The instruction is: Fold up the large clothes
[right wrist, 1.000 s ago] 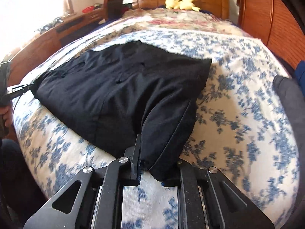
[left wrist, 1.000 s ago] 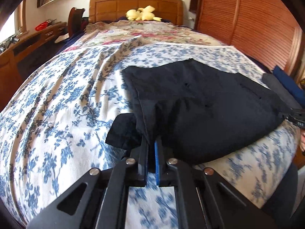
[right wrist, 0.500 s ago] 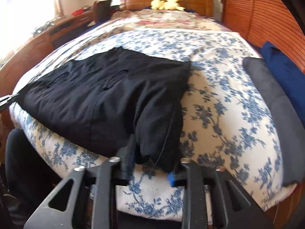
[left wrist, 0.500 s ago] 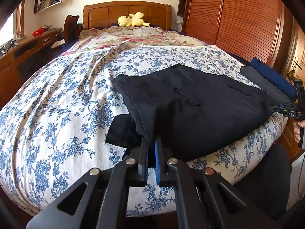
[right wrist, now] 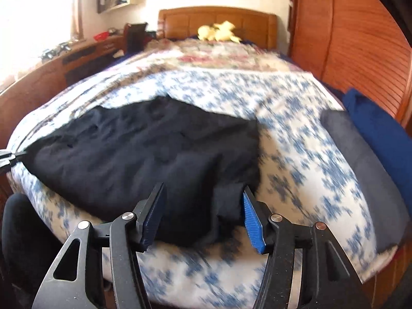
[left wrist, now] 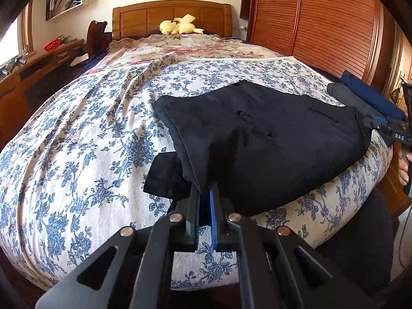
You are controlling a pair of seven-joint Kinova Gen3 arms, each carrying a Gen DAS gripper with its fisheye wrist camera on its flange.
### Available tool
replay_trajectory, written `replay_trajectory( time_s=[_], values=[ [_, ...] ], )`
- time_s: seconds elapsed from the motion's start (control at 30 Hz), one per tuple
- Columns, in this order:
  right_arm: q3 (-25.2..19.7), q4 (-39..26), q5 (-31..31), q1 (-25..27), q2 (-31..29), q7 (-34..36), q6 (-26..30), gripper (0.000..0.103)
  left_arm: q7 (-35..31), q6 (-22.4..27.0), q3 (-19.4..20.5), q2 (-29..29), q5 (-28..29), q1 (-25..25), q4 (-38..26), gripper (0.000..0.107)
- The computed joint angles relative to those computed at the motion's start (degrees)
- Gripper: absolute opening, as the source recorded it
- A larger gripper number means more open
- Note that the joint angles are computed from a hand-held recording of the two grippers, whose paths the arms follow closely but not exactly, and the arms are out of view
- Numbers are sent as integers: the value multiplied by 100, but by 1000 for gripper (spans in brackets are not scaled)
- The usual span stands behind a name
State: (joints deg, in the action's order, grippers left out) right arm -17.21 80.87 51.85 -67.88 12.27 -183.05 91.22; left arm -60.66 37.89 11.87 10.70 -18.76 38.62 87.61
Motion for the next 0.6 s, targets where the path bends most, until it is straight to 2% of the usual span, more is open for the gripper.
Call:
replay_trajectory(
  time_s=[0.1, 0.23, 0.33, 0.6],
  values=[
    [29, -148, 165, 159, 201, 105, -226, 59, 131, 4, -30, 0, -118, 64, 8, 5],
    [349, -587, 298, -42, 551, 554, 130, 59, 161, 2, -29, 5, -169, 71, 8, 5],
    [429, -512, 235, -102, 436, 533, 177, 59, 168, -17, -25, -6, -180, 67, 22, 6],
    [299, -202, 396, -460, 88, -82, 1328, 63, 363, 35, -42, -24, -364, 148, 17, 7]
  ],
)
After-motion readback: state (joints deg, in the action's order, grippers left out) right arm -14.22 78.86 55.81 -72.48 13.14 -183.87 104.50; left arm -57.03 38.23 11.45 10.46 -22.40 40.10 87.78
